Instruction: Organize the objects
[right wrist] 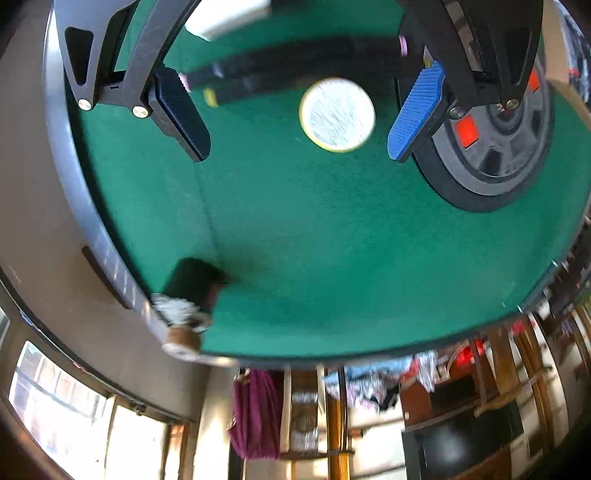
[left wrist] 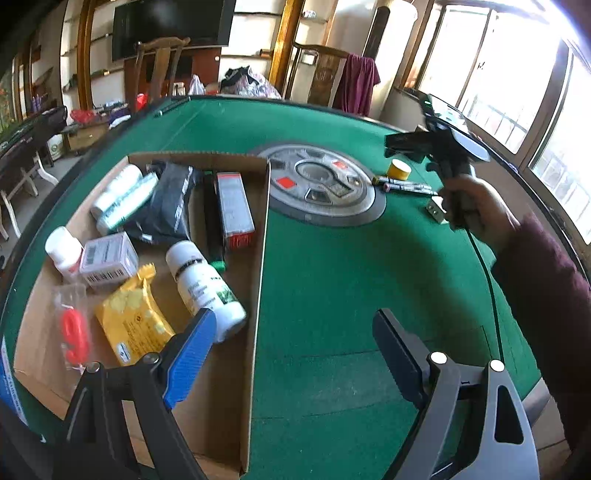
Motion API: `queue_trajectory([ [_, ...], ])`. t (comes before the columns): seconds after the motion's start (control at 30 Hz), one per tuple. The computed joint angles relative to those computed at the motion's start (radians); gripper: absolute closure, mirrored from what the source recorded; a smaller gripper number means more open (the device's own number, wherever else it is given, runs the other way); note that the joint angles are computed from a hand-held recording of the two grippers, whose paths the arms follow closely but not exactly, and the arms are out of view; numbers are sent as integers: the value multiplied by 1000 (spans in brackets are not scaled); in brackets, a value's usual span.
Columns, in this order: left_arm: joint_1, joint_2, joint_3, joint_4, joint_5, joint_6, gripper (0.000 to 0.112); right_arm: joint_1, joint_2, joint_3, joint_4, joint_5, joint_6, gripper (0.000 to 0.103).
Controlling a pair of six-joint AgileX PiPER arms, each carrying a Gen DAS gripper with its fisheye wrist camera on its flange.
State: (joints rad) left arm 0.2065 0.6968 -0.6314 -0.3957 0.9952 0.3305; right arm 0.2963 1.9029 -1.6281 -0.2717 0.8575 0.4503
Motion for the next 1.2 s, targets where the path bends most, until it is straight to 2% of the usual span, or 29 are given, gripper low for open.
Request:
queue_trajectory([
  [0.07, 24, 3, 4, -15, 6, 31, 26, 3, 50, -52, 28, 52, -32, 31],
  [0.1, 40, 3, 5, -26, 11, 47, 26, 2, 62, -62, 47, 70, -51, 53],
  [0.13, 63, 7, 7, -41, 15, 70, 26, -2, 60, -53, 74, 73, -72, 61],
  [0.2, 118, 20, 12, -81, 30, 120, 26, -8, 26, -6, 94, 55, -92, 60],
  [0.27, 159, 35, 13, -114, 49, 159, 26, -27, -17, 48, 175, 45, -170, 60],
  [0.37, 183, 18, 19, -137, 70, 186, 26, -19, -113, 177, 241, 31, -266, 60],
  [0.53, 183, -3, 13, -152, 89, 197, 26, 82, -361, 468, 261, 43, -346, 60],
  [0.6, 160, -9, 11, -143, 85, 178, 26, 71, -438, 531, 342, 61, -418, 57],
  [0.67, 144, -22, 9, -138, 89, 164, 26, -16, -575, 611, 501, 55, -539, 46],
  [0.73, 112, -32, 4, -118, 84, 134, 26, -151, -711, 656, 604, 54, -617, 7],
  [0.77, 90, -40, 3, -105, 80, 112, 26, -198, -758, 671, 610, 33, -621, 1],
  [0.83, 71, -47, 1, -97, 80, 90, 26, -263, -779, 665, 523, -28, -562, 0],
  [0.9, 42, -57, -1, -82, 80, 54, 26, -276, -722, 635, 413, -24, -471, 0],
  [1.13, -165, -86, -19, 70, 33, -183, 26, -292, -606, 672, 323, -94, -367, 9],
  [1.2, -210, -83, -35, 101, 28, -237, 26, -262, -521, 650, 332, -144, -311, 16],
])
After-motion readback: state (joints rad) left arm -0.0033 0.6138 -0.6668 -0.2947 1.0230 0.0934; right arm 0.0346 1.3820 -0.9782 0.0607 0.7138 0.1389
